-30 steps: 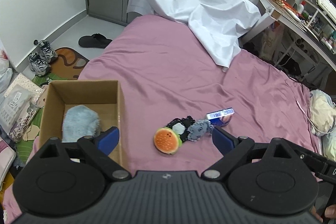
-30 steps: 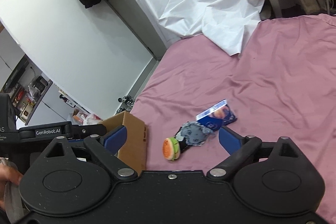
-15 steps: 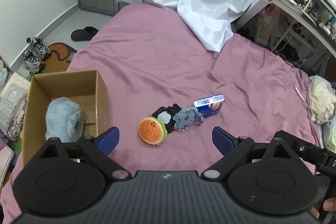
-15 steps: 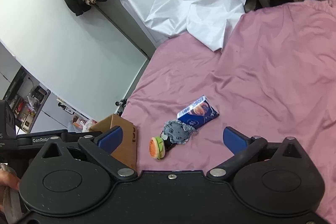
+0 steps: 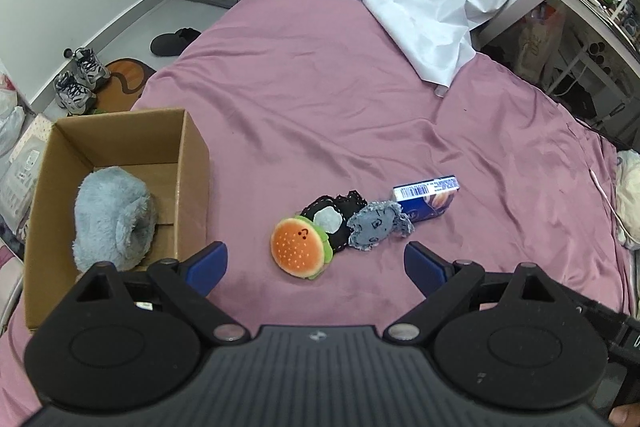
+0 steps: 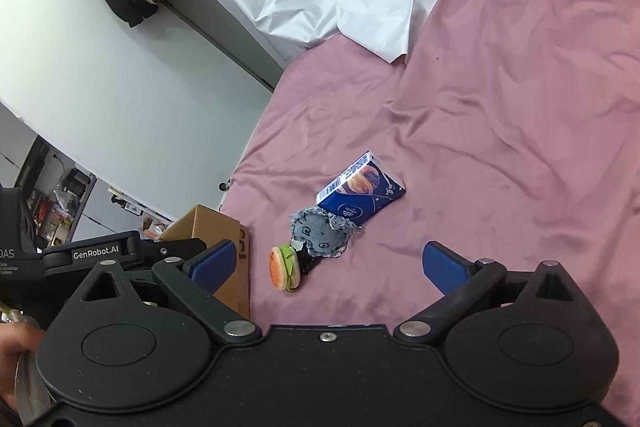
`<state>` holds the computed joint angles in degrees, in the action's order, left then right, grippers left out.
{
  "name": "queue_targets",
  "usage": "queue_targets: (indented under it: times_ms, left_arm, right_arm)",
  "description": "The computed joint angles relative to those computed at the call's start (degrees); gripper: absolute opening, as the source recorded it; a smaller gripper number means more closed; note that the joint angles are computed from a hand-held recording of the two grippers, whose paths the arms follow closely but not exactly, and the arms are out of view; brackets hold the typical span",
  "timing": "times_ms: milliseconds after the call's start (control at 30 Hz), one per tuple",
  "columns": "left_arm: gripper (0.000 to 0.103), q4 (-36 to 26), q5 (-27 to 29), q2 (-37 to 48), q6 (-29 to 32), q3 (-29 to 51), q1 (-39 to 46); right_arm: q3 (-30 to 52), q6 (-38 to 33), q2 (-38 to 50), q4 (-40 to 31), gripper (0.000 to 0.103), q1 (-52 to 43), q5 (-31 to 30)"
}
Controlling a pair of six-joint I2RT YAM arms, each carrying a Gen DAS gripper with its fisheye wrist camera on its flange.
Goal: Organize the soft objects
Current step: 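Move both open grippers toward the orange burger plush, then close left gripper on orange burger plush while right gripper closes on blue denim plush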
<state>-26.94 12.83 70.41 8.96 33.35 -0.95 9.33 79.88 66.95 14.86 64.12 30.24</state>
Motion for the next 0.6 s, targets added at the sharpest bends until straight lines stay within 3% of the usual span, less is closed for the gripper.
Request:
queue_targets:
  times_ms: [267, 533, 600]
  left_arm:
    - [0.091, 5.1, -0.9, 7.6, -3.7, 0.8, -1.9]
    - [0.071, 10.0, -3.6, 17.9, -4.2, 3.4, -5.7]
    - [0.070, 10.9, -4.1, 20.7, -4.9, 4.2, -6.0]
  right_arm:
    - [-3.4, -2.6, 13.5, 21.9, 0.083, -6.4, -7.3]
    - [-1.9, -6.0, 26.4, 34.1, 0.072, -10.4, -12.2]
    - [-1.6, -7.0, 28.7, 35.8, 0.071, -10.7, -12.5]
